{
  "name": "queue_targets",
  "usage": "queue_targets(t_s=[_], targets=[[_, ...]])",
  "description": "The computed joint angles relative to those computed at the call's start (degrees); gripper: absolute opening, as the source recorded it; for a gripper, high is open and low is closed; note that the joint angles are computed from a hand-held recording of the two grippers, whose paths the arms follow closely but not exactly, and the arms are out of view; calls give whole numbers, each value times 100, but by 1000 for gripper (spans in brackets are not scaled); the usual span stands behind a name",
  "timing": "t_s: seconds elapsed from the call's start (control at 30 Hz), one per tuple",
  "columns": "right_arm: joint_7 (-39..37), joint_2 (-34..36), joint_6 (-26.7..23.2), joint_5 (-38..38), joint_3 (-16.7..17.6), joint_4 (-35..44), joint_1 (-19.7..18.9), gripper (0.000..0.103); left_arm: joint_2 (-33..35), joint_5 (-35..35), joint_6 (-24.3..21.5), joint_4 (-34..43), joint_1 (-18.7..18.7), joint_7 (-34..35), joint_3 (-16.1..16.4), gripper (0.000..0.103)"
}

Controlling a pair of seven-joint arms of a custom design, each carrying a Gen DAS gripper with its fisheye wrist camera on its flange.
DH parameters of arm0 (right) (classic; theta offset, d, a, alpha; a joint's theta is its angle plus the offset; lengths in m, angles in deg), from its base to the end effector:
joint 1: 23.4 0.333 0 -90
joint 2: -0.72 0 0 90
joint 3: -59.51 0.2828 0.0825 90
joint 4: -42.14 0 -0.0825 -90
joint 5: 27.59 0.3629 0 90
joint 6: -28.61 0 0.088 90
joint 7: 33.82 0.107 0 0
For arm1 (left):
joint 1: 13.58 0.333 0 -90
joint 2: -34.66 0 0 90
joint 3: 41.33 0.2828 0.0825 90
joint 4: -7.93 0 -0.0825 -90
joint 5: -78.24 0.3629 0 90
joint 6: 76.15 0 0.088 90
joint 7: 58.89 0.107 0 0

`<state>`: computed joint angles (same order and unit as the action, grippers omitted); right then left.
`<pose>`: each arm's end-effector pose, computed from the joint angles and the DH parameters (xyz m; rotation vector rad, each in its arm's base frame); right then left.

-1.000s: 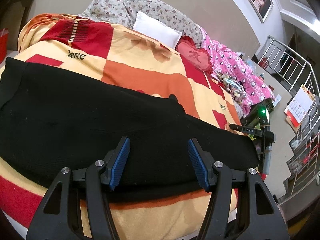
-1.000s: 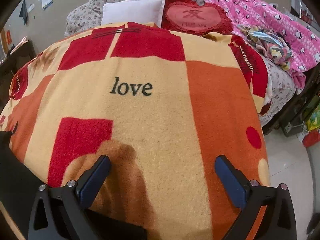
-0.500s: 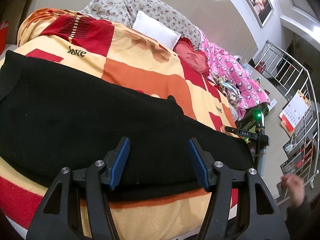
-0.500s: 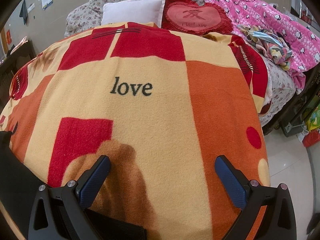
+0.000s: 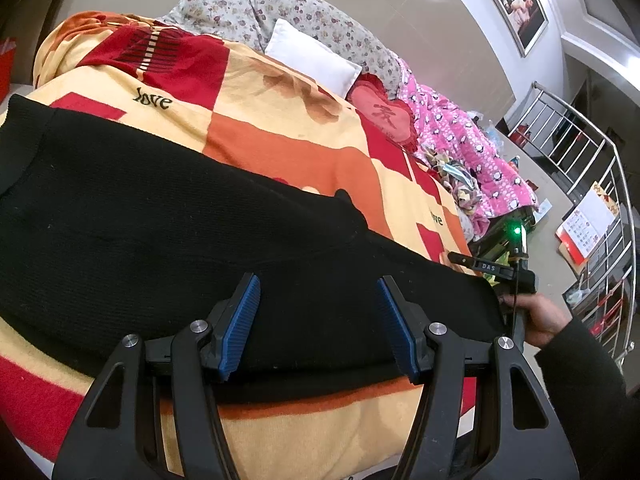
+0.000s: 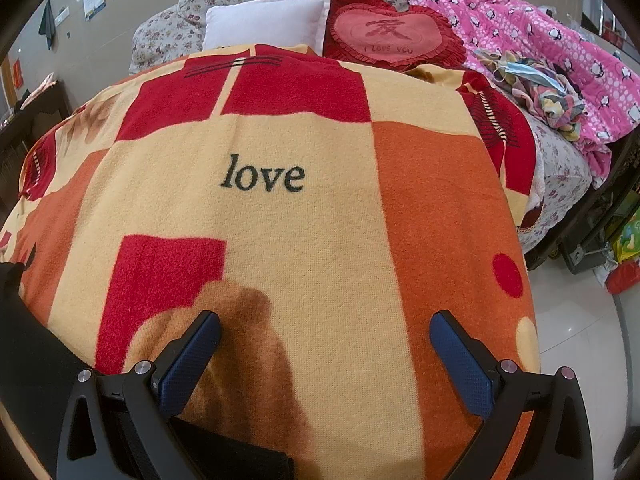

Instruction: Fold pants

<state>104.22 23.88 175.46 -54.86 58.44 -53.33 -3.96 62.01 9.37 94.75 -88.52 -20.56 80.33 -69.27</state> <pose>0.6355 0.2200 0.4049 -1.7175 2.0541 -0.6194 0.6014 -0.2865 0.3841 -1.7417 2.1008 -1.5488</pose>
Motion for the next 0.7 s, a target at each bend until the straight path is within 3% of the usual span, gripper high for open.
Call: queue_targets(t_s=[0.2,0.3,0.37,0.4,0.47,0.5,0.53,0.6,0.63,0.67,0.7], targets=[[-182,39,-9,134,65,60,-62,103,22,-12,-23,22,19,10,-13,61],[-290,-277,-104,131,70,-303,-59,102,30,-60,-35,30,44,56,-36,61],[35,-689,-257,-254,-32,-765,87,97,44,-121,-58,46,65,108,-51,61],[365,-906,-562,-479,-65,-949,184,96,49,-139,-62,55,63,121,-49,61],[1056,-1301,-886,-865,-14,-1293,272,80,55,-126,-55,63,32,104,-22,61],[1448,-1542,-796,-1077,-28,-1536,346,74,56,-113,-47,64,17,99,-15,61],[2036,-1844,-509,-1513,158,-1872,230,73,49,-110,-55,57,20,107,-14,62],[3731,-2410,462,-3215,227,-2541,274,73,24,-102,-42,24,9,100,-4,62],[4120,-2493,802,-3763,332,-2645,223,73,26,-65,-50,30,-6,68,17,62],[4106,-2387,1058,-3909,442,-2611,208,73,17,-24,-50,19,-20,40,34,63],[3815,-2250,1091,-3692,546,-2522,197,65,11,35,-47,11,-42,1,55,63]])
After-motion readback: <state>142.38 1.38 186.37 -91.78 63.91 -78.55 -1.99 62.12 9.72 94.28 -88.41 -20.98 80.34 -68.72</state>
